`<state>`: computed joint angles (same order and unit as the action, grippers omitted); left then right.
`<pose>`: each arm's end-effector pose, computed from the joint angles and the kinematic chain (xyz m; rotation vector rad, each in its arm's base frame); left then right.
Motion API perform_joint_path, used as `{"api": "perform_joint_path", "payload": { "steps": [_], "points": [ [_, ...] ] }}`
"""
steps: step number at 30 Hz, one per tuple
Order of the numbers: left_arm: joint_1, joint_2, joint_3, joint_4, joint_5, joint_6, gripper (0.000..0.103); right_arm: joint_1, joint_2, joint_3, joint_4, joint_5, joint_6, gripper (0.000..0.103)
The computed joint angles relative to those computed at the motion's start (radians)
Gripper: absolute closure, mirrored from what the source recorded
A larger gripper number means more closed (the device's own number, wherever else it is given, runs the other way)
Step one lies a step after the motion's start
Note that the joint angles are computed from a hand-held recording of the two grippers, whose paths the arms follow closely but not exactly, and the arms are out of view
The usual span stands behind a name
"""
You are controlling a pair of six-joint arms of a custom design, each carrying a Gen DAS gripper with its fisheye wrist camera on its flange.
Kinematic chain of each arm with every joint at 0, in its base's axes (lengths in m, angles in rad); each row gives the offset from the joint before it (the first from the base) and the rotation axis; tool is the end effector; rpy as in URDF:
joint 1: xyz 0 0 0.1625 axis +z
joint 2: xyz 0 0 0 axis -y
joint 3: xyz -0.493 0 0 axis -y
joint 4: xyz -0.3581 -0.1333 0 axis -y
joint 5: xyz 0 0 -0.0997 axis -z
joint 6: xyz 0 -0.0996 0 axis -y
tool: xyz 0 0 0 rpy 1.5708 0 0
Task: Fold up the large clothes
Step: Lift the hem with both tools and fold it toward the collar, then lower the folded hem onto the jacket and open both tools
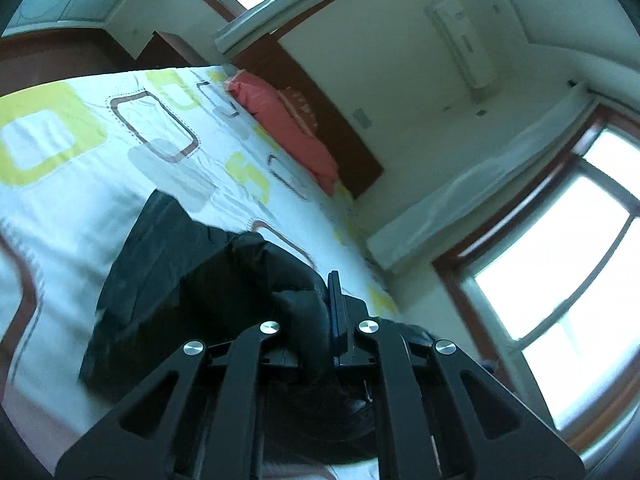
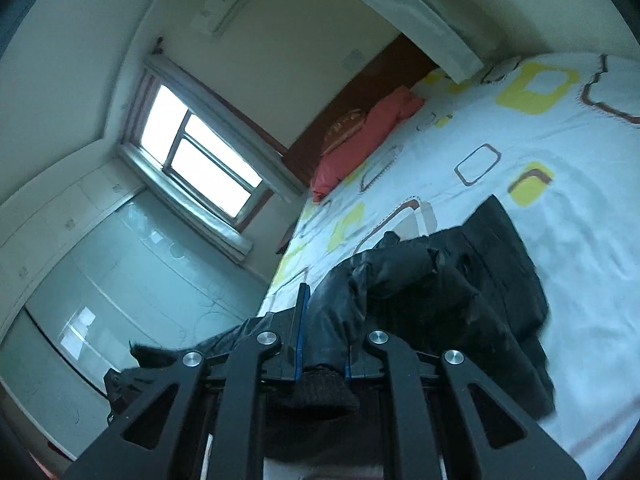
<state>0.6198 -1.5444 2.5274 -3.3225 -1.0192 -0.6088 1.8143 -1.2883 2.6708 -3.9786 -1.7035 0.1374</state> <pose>-0.1708 -0.3498 0.3657 -0.1538 -2.6903 1.3027 0.1987 -0.3016 0.3182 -0.0419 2.6725 -1.5098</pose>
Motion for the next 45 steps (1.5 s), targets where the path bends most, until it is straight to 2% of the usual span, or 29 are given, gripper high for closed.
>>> {"api": "perform_joint_path", "payload": {
  "steps": [5,8,14,18,22,26,27,28,29,30,31,33,36,39,40,41,43,45],
  "points": [
    [0.172,0.227,-0.154,-0.046,-0.034,0.118,0.095,-0.105,0.097,-0.168,0.122,0.036,0.007,0.09],
    [0.247,0.317,-0.221,-0.054,-0.056,0.146,0.095,-0.151,0.142,-0.226,0.164,0.042,0.008,0.09],
    [0.352,0.457,-0.323,-0.037,-0.045,0.189,0.095,-0.226,0.231,-0.323,0.233,-0.011,0.017,0.09],
    [0.403,0.51,-0.369,-0.013,-0.034,0.211,0.095,-0.276,0.278,-0.355,0.237,-0.01,0.018,0.09],
    [0.428,0.546,-0.385,-0.006,-0.019,0.224,0.095,-0.274,0.307,-0.371,0.216,-0.039,-0.013,0.09],
    [0.433,0.536,-0.381,-0.003,-0.041,0.21,0.092,-0.28,0.293,-0.37,0.23,-0.002,-0.017,0.082],
    [0.433,0.523,-0.374,-0.007,-0.055,0.206,0.089,-0.285,0.278,-0.359,0.232,0.025,-0.011,0.075],
    [0.431,0.513,-0.369,-0.006,-0.065,0.2,0.081,-0.287,0.272,-0.353,0.224,0.045,-0.007,0.064],
    [0.432,0.5,-0.361,-0.012,-0.09,0.196,0.073,-0.288,0.27,-0.349,0.21,0.057,-0.006,0.057],
    [0.434,0.482,-0.351,-0.02,-0.124,0.188,0.055,-0.28,0.265,-0.334,0.176,0.056,-0.007,0.043],
    [0.427,0.471,-0.342,-0.03,-0.129,0.177,0.04,-0.27,0.261,-0.32,0.143,0.047,-0.015,0.034],
    [0.402,0.442,-0.315,-0.072,-0.103,0.155,0.029,-0.249,0.249,-0.298,0.112,0.037,-0.044,0.033],
    [0.381,0.406,-0.289,-0.11,-0.111,0.163,0.028,-0.206,0.253,-0.286,0.094,-0.024,-0.078,0.033],
    [0.362,0.403,-0.287,-0.097,-0.078,0.187,0.028,-0.143,0.28,-0.338,0.179,-0.152,-0.135,0.036],
    [0.357,0.41,-0.299,-0.064,-0.065,0.205,0.028,-0.116,0.298,-0.37,0.212,-0.215,-0.162,0.042],
    [0.354,0.419,-0.309,-0.042,-0.05,0.214,0.028,-0.099,0.313,-0.397,0.237,-0.255,-0.183,0.045],
    [0.351,0.45,-0.342,-0.004,-0.026,0.242,0.034,-0.071,0.35,-0.469,0.308,-0.303,-0.227,0.051],
    [0.349,0.486,-0.385,0.047,0.007,0.262,0.037,-0.054,0.383,-0.535,0.374,-0.345,-0.253,0.053]
  ]
}}
